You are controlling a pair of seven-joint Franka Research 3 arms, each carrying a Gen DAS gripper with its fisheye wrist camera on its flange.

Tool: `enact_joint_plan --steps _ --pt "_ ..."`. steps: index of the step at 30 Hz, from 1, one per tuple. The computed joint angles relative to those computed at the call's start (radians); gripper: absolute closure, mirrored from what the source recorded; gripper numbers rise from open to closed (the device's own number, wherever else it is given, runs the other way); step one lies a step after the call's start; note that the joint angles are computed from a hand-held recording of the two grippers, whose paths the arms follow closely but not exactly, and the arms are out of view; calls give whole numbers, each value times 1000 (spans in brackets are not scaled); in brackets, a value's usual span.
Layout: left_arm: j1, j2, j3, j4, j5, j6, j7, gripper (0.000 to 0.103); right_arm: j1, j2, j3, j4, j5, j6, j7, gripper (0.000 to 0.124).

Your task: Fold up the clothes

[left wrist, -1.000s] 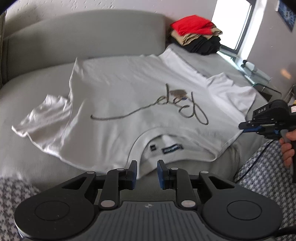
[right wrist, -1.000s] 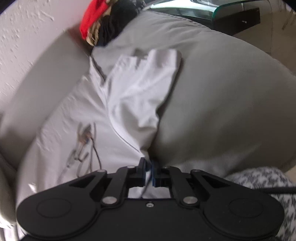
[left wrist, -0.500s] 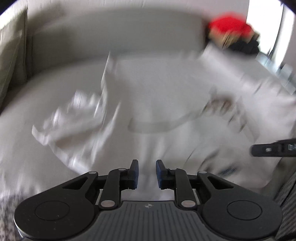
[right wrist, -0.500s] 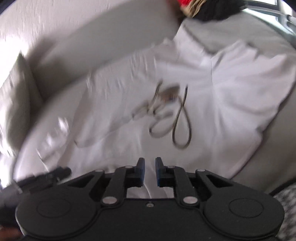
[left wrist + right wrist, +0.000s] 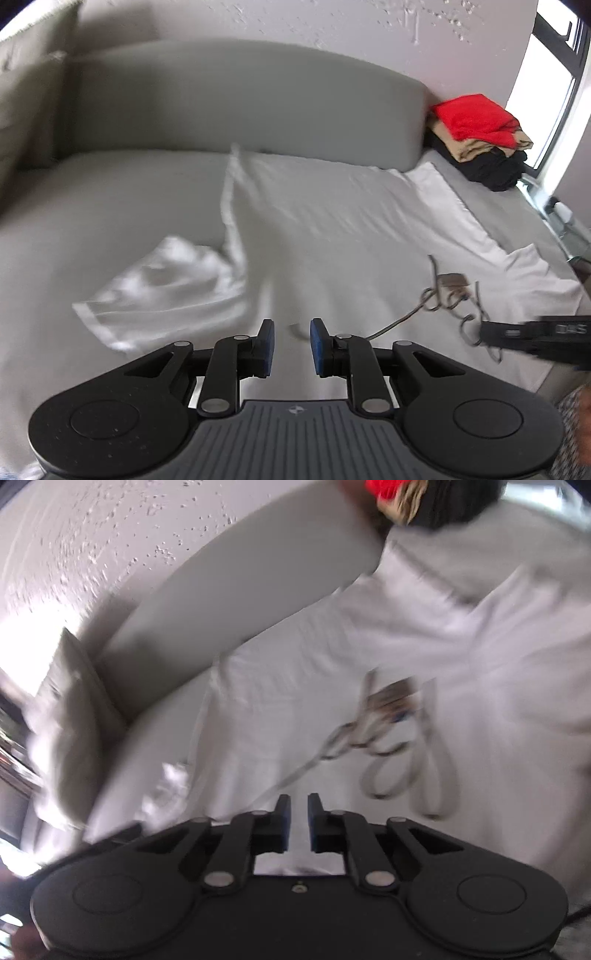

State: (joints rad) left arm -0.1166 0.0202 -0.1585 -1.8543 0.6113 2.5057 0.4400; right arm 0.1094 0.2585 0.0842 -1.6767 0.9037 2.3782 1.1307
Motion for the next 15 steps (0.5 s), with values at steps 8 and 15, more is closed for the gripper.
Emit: enact_joint_plan --steps 8,15 --pt "-58 104 24 89 70 -277 -115 91 -13 150 1 105 9 28 137 124" --pt "-91 100 -12 164 122 -645 -131 91 41 47 -142 -42 -390 282 499 124"
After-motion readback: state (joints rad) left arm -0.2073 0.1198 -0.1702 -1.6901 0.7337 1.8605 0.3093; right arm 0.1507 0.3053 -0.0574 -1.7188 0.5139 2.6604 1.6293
